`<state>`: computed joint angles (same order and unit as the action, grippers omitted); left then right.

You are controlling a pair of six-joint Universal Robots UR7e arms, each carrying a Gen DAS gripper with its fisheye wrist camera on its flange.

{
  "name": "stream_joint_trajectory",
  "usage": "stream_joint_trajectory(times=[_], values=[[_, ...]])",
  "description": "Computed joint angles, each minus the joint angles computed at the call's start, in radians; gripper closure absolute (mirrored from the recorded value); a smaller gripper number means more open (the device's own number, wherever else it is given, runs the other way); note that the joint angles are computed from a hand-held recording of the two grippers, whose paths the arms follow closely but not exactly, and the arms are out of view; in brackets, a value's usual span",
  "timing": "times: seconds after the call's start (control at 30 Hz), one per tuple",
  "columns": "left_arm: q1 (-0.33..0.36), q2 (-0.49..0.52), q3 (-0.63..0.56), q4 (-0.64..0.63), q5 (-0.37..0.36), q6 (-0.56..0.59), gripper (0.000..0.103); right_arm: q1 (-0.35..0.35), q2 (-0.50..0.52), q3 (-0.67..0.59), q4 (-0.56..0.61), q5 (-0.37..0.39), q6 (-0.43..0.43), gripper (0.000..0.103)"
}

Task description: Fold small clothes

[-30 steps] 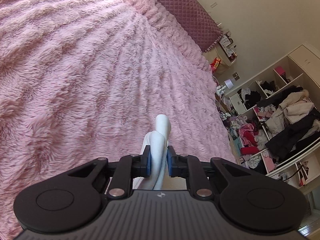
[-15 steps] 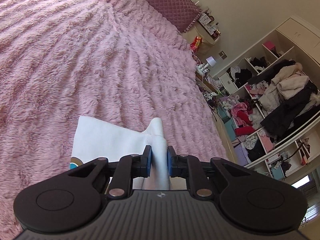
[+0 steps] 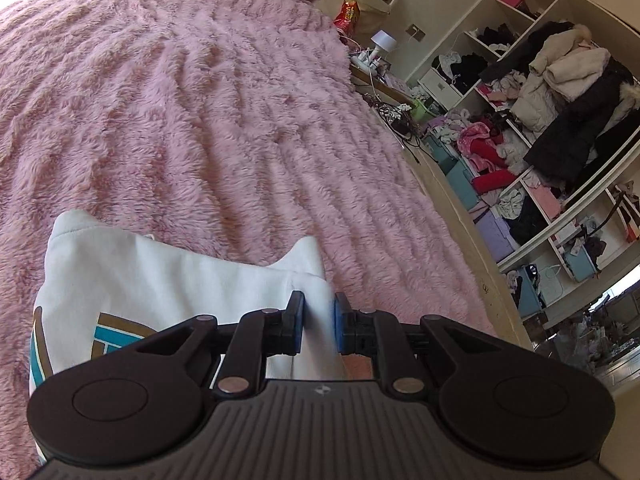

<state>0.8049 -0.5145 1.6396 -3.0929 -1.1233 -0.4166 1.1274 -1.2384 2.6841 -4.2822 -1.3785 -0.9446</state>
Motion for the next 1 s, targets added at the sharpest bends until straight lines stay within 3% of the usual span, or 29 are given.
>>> stream_joint_trajectory(times=[0.2,0.43,0.47,0.6,0.7,0.8,0.87,1.0], values=[[-0.017,0.073,-0.062,0.061,0.028,-0.029,0.087,-0.129,-0.049,0.003,0.053,0.063,0.014,0.103],[-0.023,0.12,-0.101,0.096,0.054,-0.048,0.087,-0.177,-0.07,-0.037,0.133,0.051,0.029,0.103],[-0.023,0.127,-0.107,0.101,0.058,-0.047,0.087,-0.169,-0.061,-0.045,0.126,0.025,0.04,0.103],[-0.022,0.166,-0.134,0.107,0.079,-0.036,0.087,-0.19,-0.114,-0.035,0.191,0.035,0.13,0.096],[-0.018,0.192,-0.154,0.118,0.08,-0.016,0.086,-0.234,-0.205,-0.017,0.317,0.099,0.208,0.086],[-0.016,0.188,-0.148,0.098,0.048,-0.019,0.078,-0.297,-0.317,-0.007,0.51,0.193,0.281,0.079],[-0.014,0.163,-0.129,0.085,0.009,-0.033,0.078,-0.324,-0.363,-0.003,0.611,0.232,0.283,0.077],[-0.039,0.062,-0.018,0.022,-0.02,0.018,0.077,-0.347,-0.386,0.001,0.691,0.268,0.296,0.076]])
